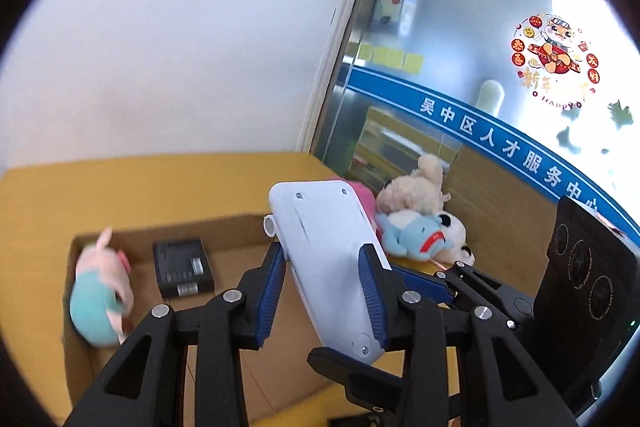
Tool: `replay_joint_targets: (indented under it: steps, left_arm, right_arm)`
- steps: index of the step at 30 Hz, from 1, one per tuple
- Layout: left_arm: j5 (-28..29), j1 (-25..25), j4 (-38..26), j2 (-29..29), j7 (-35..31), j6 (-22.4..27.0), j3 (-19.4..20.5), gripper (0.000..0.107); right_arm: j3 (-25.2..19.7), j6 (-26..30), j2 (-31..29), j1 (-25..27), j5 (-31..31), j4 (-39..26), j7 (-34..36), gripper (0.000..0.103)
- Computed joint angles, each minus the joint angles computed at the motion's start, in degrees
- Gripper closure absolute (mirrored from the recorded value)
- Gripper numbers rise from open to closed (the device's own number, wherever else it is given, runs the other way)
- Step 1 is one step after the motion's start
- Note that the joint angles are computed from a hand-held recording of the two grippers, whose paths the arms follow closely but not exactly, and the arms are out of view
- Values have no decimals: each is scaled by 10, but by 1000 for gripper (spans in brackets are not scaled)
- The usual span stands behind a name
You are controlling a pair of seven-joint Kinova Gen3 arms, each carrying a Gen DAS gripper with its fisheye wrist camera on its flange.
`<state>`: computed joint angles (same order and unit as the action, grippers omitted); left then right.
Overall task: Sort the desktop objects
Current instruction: 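Lift the white power bank with both grippers and carry it over the box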
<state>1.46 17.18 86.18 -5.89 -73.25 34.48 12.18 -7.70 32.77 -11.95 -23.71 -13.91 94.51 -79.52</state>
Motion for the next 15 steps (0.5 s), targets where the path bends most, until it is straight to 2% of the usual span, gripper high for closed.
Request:
replay_joint_targets:
  steps: [5, 10, 15]
  left_arm:
    - [13, -6, -83, 47, -38, 33, -16, 71]
    - [35, -19, -148, 103, -68, 53, -31, 71]
    - [85, -46, -203, 178, -97, 80, -37, 71]
  right_arm:
    - [29, 28, 58, 4, -36, -91, 44, 32]
    - [13, 65, 130, 31, -17, -187, 42, 32]
    - [5, 113, 225, 66, -46, -277, 58, 32]
